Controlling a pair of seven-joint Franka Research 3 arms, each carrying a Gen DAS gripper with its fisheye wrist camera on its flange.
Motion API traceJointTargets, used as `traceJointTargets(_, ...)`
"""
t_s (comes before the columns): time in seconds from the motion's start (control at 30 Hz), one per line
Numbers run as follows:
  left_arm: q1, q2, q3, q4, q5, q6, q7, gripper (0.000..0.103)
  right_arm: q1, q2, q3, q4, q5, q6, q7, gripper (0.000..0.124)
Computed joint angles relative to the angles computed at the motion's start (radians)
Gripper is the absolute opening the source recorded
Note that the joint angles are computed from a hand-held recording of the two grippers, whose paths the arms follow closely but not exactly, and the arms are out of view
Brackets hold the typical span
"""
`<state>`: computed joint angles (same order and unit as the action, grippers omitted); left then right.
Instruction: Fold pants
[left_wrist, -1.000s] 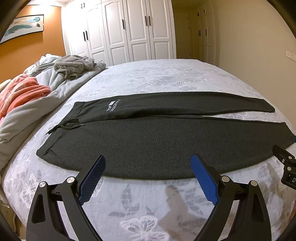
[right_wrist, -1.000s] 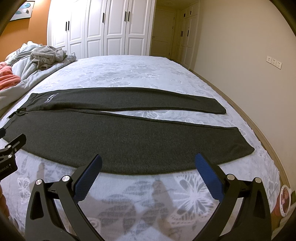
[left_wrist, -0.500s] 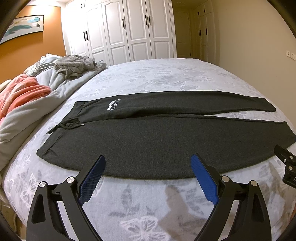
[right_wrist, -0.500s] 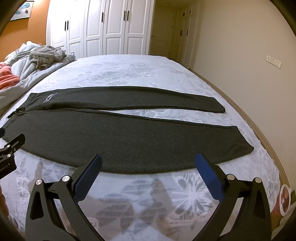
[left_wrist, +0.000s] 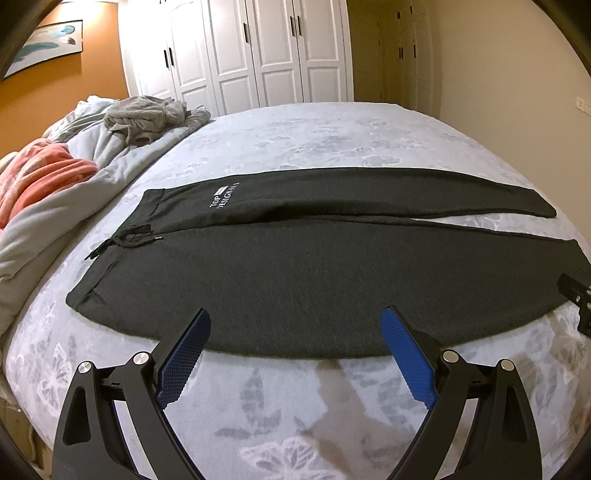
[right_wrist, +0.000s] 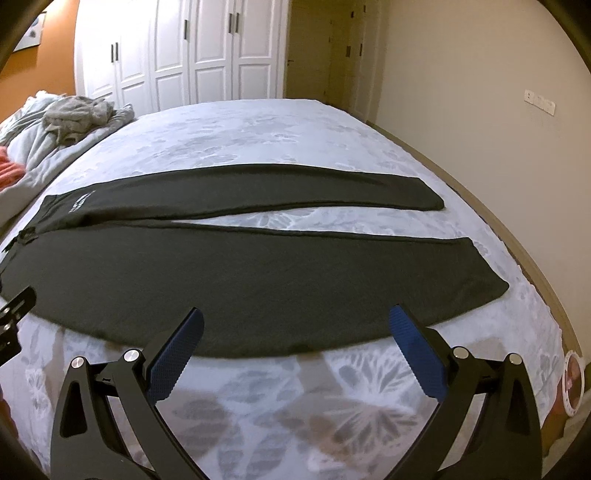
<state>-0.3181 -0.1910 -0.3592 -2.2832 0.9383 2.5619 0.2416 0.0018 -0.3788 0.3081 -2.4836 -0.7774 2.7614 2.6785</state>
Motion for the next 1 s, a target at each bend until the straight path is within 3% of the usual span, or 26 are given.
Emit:
traceJointTargets(0.1,0.022,-0.033,0.090,-0.006,-0.128,0.145,0.140,0.092,0.050,0.028,-0.130,0.046,0.166,0.021,-0.194,0.098)
traceJointTargets(0.17,0.062,-0.024,0.137,0.022,-0.206,0.190,0.223,0.092,0.000,0.064,-0.147,0.114,0.181,0.000,-0.256,0.098)
traceJointTargets(0.2,0.095,0.004,0.160,0.066,-0.235,0.181,0.254,0.092,-0.045,0.114,-0.149,0.182,0.152,-0.033,-0.269,0.098)
traceJointTargets(0.27,0.156,0.095,0.182,0.176,-0.264,0.139,0.305,0.092,-0.061,0.217,-0.187,0.292,0.149,-0.078,-0.325,0.098)
traceJointTargets(0.37,0.219,0.283,0.227,0.396,-0.376,0.022,0.409,0.092,-0.051,0.423,-0.273,0.496,0.256,-0.132,-0.451,0.098)
traceJointTargets(0.4,0.232,0.347,0.247,0.471,-0.367,-0.017,0.390,0.092,-0.057,0.493,-0.292,0.563,0.344,-0.134,-0.509,0.098)
traceJointTargets(0.53,0.297,0.527,0.280,0.659,-0.519,-0.073,0.442,0.092,-0.068,0.697,-0.342,0.774,0.516,-0.167,-0.583,0.098)
traceJointTargets(0.63,0.316,0.623,0.300,0.741,-0.576,-0.080,0.413,0.092,-0.039,0.802,-0.399,0.895,0.523,-0.215,-0.578,0.098)
traceJointTargets(0.73,0.341,0.709,0.286,0.809,-0.652,-0.093,0.426,0.092,-0.034,0.900,-0.422,1.010,0.581,-0.259,-0.625,0.098)
traceJointTargets(0.8,0.299,0.761,0.327,0.860,-0.612,-0.124,0.381,0.092,-0.015,0.954,-0.449,1.069,0.598,-0.284,-0.634,0.098)
traceJointTargets(0.9,0.246,0.805,0.361,0.922,-0.505,-0.146,0.368,0.092,0.002,0.960,-0.472,1.045,0.637,-0.175,-0.638,0.097)
traceJointTargets(0.93,0.244,0.818,0.360,0.937,-0.488,-0.135,0.383,0.085,-0.008,0.952,-0.457,1.024,0.668,-0.132,-0.672,0.071)
traceJointTargets(0.97,0.239,0.819,0.363,0.940,-0.472,-0.127,0.389,0.065,-0.011,0.941,-0.447,1.002,0.695,-0.095,-0.704,0.054)
traceJointTargets(1.0,0.233,0.821,0.369,0.947,-0.455,-0.134,0.393,0.056,-0.027,0.929,-0.421,0.986,0.742,-0.068,-0.748,0.022)
